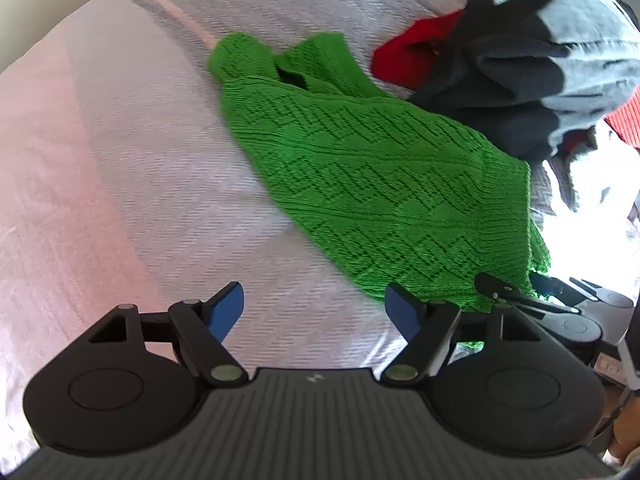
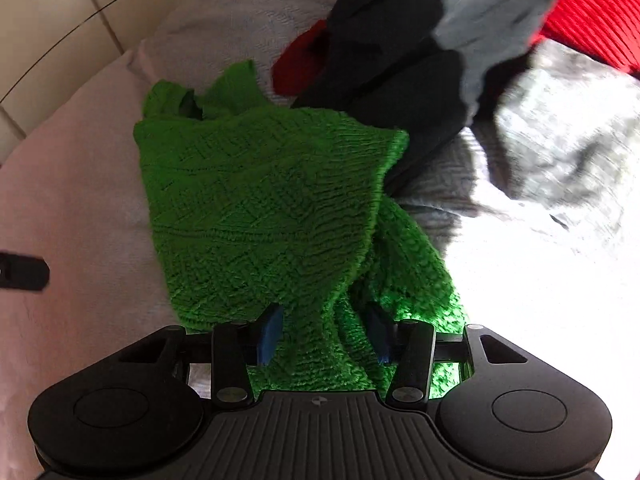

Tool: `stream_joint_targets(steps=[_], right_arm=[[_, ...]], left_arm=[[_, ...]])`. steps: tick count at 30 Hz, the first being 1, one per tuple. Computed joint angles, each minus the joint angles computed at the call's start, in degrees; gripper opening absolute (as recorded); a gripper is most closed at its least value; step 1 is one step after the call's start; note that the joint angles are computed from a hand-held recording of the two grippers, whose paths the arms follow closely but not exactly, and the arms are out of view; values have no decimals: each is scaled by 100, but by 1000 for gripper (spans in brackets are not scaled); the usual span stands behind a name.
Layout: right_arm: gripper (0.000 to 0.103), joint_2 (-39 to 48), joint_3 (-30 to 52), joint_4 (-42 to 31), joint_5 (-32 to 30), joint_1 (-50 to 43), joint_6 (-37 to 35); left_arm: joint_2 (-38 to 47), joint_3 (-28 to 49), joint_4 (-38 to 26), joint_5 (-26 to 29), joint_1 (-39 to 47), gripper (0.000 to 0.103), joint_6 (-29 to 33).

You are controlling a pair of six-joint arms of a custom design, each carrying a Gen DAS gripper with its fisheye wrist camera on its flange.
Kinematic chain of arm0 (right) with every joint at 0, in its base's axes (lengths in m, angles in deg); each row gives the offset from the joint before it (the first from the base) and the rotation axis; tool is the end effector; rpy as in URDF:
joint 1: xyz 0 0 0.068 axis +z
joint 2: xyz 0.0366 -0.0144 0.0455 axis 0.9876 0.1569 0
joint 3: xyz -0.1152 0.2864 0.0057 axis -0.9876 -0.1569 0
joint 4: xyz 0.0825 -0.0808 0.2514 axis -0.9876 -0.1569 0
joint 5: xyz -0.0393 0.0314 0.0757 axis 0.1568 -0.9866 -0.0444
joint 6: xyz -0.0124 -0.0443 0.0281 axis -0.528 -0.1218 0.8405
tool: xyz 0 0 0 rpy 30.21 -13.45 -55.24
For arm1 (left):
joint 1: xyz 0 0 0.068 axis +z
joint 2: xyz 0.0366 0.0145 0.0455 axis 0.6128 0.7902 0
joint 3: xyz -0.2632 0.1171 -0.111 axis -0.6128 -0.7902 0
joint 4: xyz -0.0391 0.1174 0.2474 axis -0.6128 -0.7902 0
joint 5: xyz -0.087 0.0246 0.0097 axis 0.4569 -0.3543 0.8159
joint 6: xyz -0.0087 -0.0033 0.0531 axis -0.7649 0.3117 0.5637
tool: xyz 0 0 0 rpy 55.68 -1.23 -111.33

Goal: Fold clothes
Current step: 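Grasp the green knit vest hem with the right gripper, then carry the green vest with the right gripper and drop it on open bed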

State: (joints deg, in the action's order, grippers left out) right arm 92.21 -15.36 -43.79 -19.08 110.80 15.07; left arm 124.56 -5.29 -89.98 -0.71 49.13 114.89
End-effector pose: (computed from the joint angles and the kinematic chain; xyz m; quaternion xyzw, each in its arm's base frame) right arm 0.2615 0.1403 0.1522 0.1559 0.9550 0.0447 0.2483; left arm 0.3653 0.0656 0.2222 0.2184 0.9617 -0.0454 0.1595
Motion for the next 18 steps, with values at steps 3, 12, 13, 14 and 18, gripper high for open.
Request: stream_joint_targets(steps=[3, 12, 13, 14, 18], right_arm=[[9, -421, -161, 192, -203, -13, 26], [7, -1155, 792, 18, -15, 778, -362], [7, -1117, 1003, -20, 53, 911, -438], [6, -1084, 1183, -26, 119, 1027, -502], [6, -699, 2318, 150, 508, 1711, -904]], left_arm=[[-23, 112, -80, 30, 198, 75, 11], [-365, 511, -510, 373, 1464, 75, 199], [-413, 578, -584, 436, 1679, 75, 251], [-463, 635, -647, 505, 1909, 75, 313], [-574, 939, -894, 802, 2886, 75, 584]])
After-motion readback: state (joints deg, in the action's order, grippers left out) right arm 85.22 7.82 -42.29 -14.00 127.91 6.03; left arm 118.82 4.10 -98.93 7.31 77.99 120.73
